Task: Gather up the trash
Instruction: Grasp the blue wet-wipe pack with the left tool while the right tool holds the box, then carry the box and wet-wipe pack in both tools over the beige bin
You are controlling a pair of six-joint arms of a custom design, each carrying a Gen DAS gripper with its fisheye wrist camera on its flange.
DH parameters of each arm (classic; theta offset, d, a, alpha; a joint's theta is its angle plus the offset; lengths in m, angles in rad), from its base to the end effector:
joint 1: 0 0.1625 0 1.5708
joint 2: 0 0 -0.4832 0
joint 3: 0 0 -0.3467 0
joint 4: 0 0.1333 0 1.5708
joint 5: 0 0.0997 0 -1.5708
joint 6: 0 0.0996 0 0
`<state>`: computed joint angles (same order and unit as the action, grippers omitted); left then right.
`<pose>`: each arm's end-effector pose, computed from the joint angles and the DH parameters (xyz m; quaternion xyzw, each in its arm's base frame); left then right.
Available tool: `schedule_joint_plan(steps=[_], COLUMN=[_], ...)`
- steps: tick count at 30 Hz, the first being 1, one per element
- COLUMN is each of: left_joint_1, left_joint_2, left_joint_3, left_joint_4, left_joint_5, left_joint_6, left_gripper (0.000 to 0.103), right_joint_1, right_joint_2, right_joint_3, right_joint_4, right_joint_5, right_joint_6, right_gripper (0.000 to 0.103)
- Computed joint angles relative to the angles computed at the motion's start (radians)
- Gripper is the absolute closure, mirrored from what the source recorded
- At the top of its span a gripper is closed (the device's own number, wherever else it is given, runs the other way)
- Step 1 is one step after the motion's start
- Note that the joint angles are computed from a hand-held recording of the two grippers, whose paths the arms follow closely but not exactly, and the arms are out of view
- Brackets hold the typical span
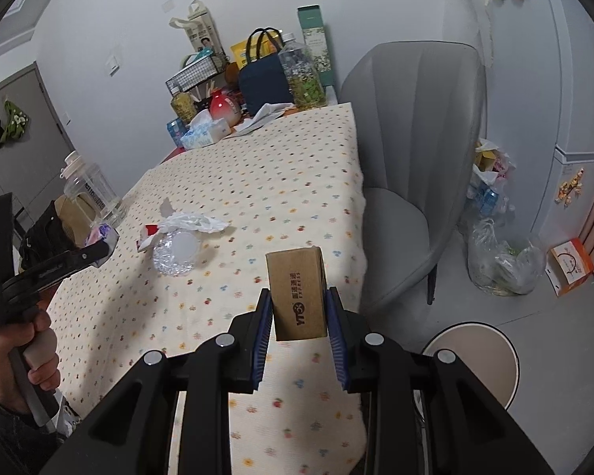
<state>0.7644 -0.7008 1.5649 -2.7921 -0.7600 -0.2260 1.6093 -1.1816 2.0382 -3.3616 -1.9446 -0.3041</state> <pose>-0.3716 -0.6410 0.1810 0.1916 0.8866 -0.3335 0.2570 0.1178 -0.5401 0.3726 0.0671 -0.8788 0.4166 0.2230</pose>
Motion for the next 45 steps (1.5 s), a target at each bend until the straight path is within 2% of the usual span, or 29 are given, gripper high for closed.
schedule_joint_plan(steps=[11,24,26,27,31,36,45], left_joint_1=[-0.048,-0.085,-0.091,-0.093,-0.100,-0.108,-0.130], left_joint_2=[0.092,0.192,0.203,0.206,0.229,0.266,0.349], left_joint_3=[-0.073,-0.182,-0.194,-0.196,-0.219,-0.259,-0.359], left_joint_4=[0.008,0.070,0.079,0.080,0.100,0.141,0.221], left_joint_5=[-0.131,-0.206,-0.216,-0.221,-0.247,-0.284,-0.359], left_joint_6=[0.061,0.104,0.106,0.108,0.119,0.134,0.153], left_gripper=[0.057,0.057,0.057,0.057,0.057,0.057,0.056], right_joint_1=[-0.086,-0.183,-0.191,-0.201,-0.218,-0.249,-0.298], right_joint_2=[-0.074,-0.105,-0.096,-0.103,-0.123,-0.165,-0.260], right_joint_3=[0.040,0.036,0.018,0.015,0.041,0.078,0.136], right_joint_4=[-0.034,-0.060,-0.057,-0.046,-0.094,-0.104,-0.143], right_joint_5=[-0.038,-0.049,-0.087,-0.078,-0.057,-0.044,-0.032], right_joint_6=[0.037,0.044,0.063,0.082,0.076,0.099,0.113], right_gripper=[0.075,0.073,0.055,0.045,0.032,0.032,0.026])
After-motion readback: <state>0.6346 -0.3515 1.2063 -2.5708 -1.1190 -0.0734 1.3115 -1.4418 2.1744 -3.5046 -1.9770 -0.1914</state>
